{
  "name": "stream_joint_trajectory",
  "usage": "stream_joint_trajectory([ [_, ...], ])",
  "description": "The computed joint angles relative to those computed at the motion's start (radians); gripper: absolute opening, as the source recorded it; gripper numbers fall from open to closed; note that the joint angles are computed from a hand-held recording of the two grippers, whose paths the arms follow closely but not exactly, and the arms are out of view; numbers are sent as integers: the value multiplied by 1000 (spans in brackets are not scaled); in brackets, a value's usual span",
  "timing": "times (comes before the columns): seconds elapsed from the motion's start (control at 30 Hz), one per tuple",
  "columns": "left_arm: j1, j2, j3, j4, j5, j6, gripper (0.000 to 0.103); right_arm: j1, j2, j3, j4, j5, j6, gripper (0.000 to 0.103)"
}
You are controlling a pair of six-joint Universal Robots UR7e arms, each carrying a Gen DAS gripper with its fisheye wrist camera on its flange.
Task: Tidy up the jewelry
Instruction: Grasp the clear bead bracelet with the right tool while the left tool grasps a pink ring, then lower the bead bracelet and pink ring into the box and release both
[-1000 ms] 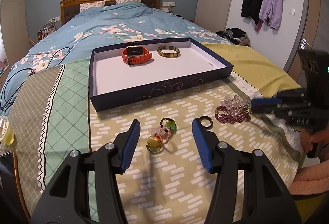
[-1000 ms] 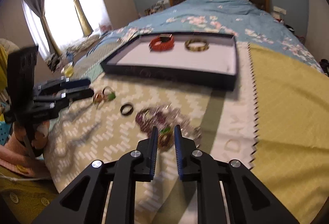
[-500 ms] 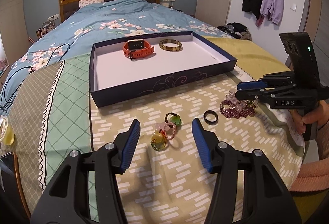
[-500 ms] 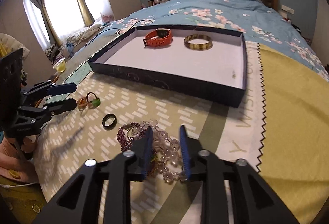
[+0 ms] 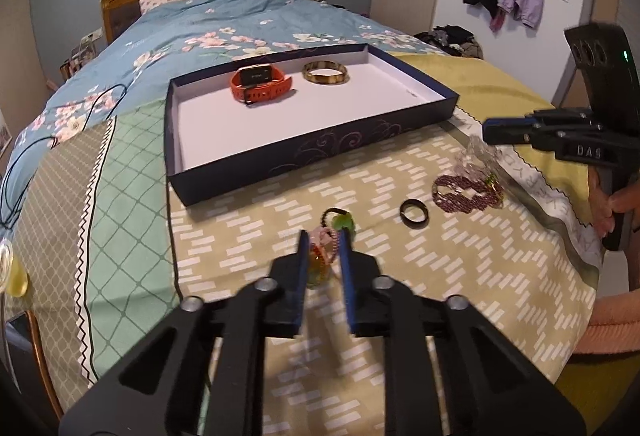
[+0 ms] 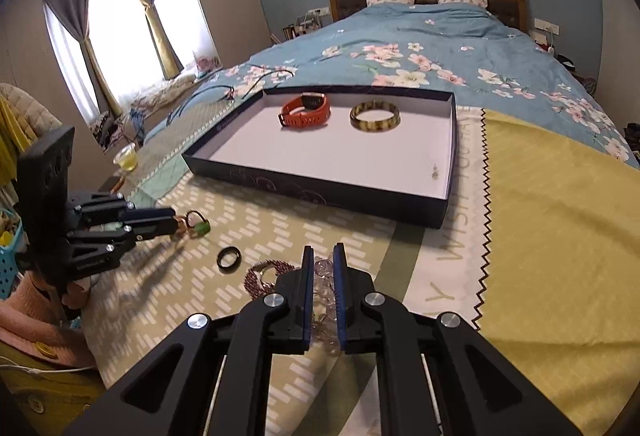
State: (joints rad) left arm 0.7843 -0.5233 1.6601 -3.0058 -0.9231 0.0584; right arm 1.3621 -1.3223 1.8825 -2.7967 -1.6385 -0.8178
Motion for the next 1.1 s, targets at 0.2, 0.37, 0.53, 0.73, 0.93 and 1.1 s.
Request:
stream_joint_trajectory([
  [0.2, -6, 1, 5, -9, 8, 10, 4, 3, -14, 10, -15, 24, 9, 8],
  [0.37, 4, -27, 29, -36, -33, -25, 4, 3, -22, 11, -14, 55, 18, 8],
  [0.53, 14, -52, 37, -58, -78, -44, 4, 7, -23, 7, -20, 74, 25, 8],
  [0.73, 13, -67, 34, -87, -109, -47, 4, 13, -21, -5, -16, 102, 29, 8],
  [0.93, 9, -62, 12, -100, -106, -36, 4, 24, -12, -27, -16, 128, 34, 8],
  [1.1, 11, -55, -14, -99, -101, -25, 4, 35, 2, -51, -18, 138, 43, 8],
])
